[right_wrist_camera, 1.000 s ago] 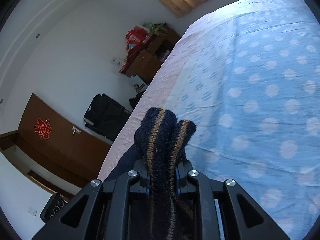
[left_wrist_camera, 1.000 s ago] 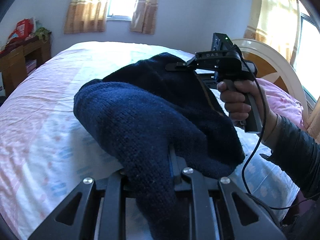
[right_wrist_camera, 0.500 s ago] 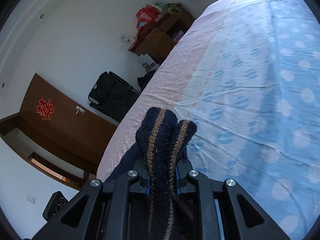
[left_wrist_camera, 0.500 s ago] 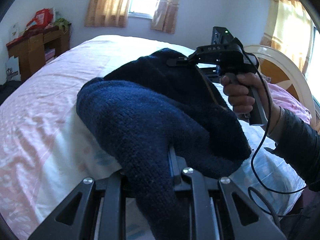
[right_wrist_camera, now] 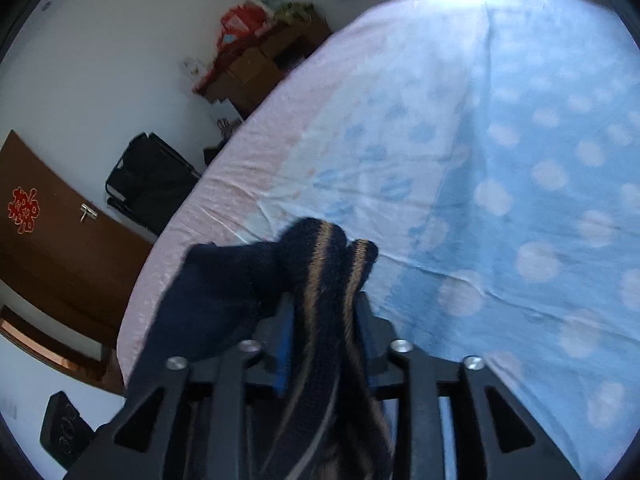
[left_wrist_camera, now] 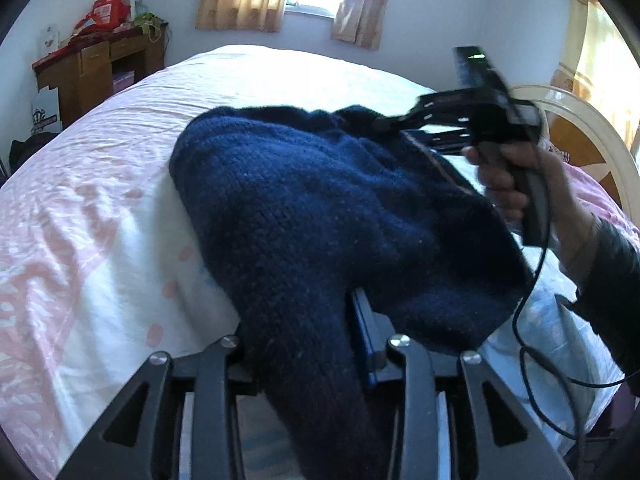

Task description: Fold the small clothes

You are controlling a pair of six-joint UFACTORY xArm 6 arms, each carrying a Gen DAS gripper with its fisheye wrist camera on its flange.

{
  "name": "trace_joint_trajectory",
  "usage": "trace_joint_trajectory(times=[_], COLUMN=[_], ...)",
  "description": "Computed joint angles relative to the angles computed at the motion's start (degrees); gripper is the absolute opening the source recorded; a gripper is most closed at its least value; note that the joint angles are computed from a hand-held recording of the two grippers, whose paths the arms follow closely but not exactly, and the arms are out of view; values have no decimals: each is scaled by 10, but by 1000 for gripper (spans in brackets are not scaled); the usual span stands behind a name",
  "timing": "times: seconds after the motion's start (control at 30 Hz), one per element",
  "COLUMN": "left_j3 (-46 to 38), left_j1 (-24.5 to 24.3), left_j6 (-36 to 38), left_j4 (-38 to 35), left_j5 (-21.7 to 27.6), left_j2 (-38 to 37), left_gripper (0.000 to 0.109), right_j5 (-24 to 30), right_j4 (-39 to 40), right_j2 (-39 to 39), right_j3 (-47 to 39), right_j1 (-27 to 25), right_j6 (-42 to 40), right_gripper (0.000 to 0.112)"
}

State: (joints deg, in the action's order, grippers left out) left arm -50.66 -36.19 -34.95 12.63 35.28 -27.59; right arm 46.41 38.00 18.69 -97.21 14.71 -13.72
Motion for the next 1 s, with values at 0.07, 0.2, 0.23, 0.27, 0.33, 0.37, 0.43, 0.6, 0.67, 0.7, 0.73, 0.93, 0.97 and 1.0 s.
trace_joint_trajectory(times=[0.07,0.2,0.23,0.27,0.33,0.37,0.43,0.6,0.67,0.7,0.73,0.93,0.97,1.0], left_j3=[-2,18,22,22,28,30,38,40,20,11,5,-26,-18,-4], left_j1=[-4,-6,-3,0,-2,-2,-2,16,25,31,39,41,44,46], left_j6=[-10,-13,-9,-5,-19,-24,-27,-56,-77,-80,-77,-92,-89,-94], left_j4=[14,35,31,27,53,65,74,117,144,142,131,125,108,98], left_j5=[6,21,22,24,40,45,56,42,37,27,6,32,25,12], left_j2=[-5,-28,-31,-33,-45,-51,-69,-77,-50,-38,-23,45,43,34], left_gripper=[39,45,48,57,68,73,76,92,92,92,92,94,94,94], right_j5=[-12,43,79,113,150,148,117,23,-26,-29,-24,-52,-46,-36], right_j4=[47,121,136,144,142,127,89,41,-18,-34,-52,-220,-226,-223], right_j2=[-52,-146,-161,-167,-182,-188,-203,-236,-249,-249,-245,-247,-248,-257], right_j3=[48,130,144,151,180,193,225,269,281,279,274,298,304,314], right_j1=[1,9,14,15,23,27,37,37,46,48,52,87,84,78], right_j6=[-44,-159,-183,-197,-212,-209,-196,-149,-103,-88,-71,34,38,33], right_gripper=[50,50,50,50,50,50,50,50,50,50,50,39,38,38])
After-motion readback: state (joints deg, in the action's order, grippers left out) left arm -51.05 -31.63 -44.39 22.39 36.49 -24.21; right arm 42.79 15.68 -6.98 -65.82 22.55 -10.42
